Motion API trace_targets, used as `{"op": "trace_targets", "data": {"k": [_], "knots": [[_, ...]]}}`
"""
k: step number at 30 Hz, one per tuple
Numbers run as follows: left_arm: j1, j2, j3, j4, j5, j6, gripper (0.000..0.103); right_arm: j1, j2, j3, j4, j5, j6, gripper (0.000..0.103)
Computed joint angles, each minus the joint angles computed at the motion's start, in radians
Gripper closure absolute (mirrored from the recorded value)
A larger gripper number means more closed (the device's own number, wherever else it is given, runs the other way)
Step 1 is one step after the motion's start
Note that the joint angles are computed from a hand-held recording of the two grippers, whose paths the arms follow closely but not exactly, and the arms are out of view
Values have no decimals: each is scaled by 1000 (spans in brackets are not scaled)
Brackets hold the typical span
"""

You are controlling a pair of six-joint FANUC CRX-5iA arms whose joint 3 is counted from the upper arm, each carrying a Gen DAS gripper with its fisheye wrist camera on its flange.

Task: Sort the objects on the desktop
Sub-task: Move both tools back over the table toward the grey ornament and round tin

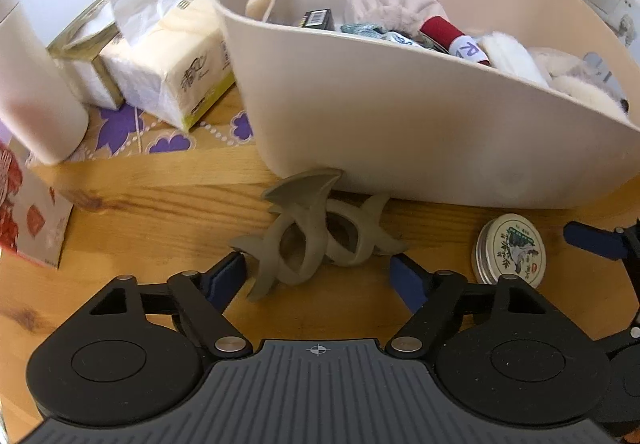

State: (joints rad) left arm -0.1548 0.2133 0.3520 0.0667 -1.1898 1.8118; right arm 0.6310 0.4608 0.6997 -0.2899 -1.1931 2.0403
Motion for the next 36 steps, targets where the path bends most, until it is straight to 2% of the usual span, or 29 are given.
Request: {"op": "trace_targets", "data": {"k": [10,17,22,26,30,36], "knots": [[11,-43,-56,-19,45,-137,19,-1,-16,-36,-5,31,-8,2],[49,-51,-60,10,-4,-270,19,-6,-28,-53,-8,38,-12,2],[60,-75,-79,-4,-1,-380,19,-9,-38,-66,-10,41,-9,0],[66,-94,-110,1,52,-430,19,-9,-44,-75,-9,45,-11,0],[73,-89,-129,50,94,-492,19,-12,-51,-83,-10,47,-9,0],[54,-67,-94,67,48,-483,19,-19,-65,-96,-10,38,-7,0]]}}
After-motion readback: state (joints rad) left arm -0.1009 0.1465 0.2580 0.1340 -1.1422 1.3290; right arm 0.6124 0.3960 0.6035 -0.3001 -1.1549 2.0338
